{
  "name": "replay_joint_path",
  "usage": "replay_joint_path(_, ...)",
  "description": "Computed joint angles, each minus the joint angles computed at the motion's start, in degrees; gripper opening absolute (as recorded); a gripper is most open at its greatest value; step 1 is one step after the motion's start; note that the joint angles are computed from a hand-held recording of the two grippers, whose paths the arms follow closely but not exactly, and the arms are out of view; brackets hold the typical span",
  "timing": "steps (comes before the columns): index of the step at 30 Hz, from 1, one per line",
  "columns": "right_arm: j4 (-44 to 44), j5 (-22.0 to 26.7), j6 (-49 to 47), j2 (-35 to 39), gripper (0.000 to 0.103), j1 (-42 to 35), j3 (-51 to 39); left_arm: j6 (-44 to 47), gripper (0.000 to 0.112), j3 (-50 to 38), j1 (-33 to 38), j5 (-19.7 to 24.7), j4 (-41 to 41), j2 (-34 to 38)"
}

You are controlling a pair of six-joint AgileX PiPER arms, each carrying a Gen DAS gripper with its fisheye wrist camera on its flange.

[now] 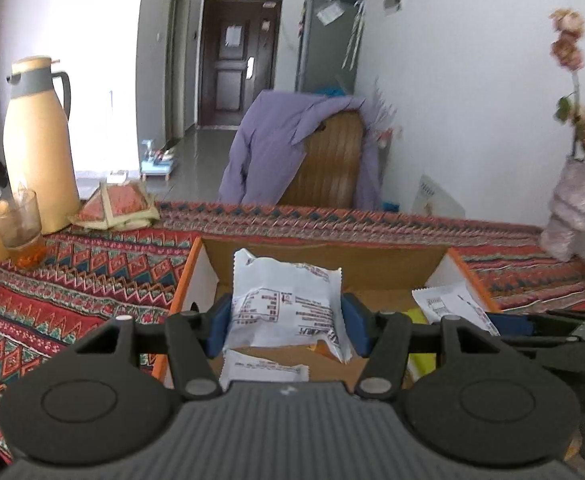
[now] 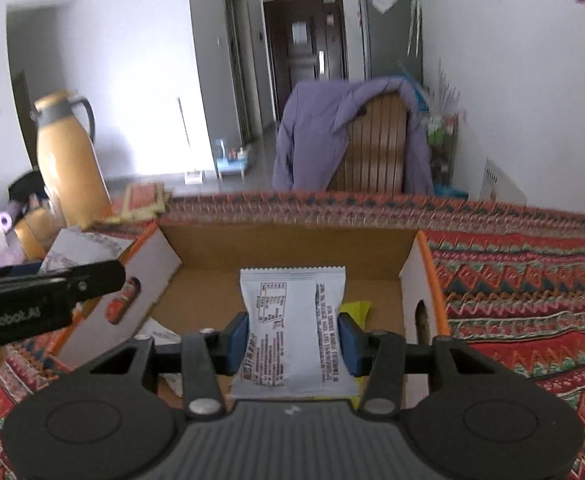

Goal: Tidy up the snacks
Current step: 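Carry both white packets into the box and open both grippers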

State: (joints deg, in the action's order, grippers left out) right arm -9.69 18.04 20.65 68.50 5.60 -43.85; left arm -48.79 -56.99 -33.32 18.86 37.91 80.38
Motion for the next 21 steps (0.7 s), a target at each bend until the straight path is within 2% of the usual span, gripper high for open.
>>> replay_joint_path(3,2.4,2.0,-1.1,4.6,0.046,-0.2,-3.0,2.2,0.058,-2.7,1.1,0.9,-2.9,4.7)
replay_joint_path(7,-4.0,4.6,5.4,8.3,0.046,1.3,-4.9,2.7,0.058,-4.5,1.8,3.2,-3.8,9.1)
replay_joint_path(12,-5.5,6.5,7.1,10.7,0.047,1.1,-5.9,8.0,0.060,-4.4,3.6,2.1,-9.6,10.8)
replay_joint_path(15,-3.6,6.0,5.3,11.8,0.049,0.1,-5.9,10.9,0.065,-3.8,4.7,0.9,-13.0,10.7)
replay_joint_path(19,-3.3,5.7,4.9,10.7,0.066,-0.8,-5.7,8.1,0.089,-0.7,5.5,-3.0,-11.0,8.1)
replay_joint_path(21,-3.4,5.2,4.9,8.9,0.087,-1.2,-5.0,4.6,0.101,0.4,5.5,-4.4,-8.0,6.5)
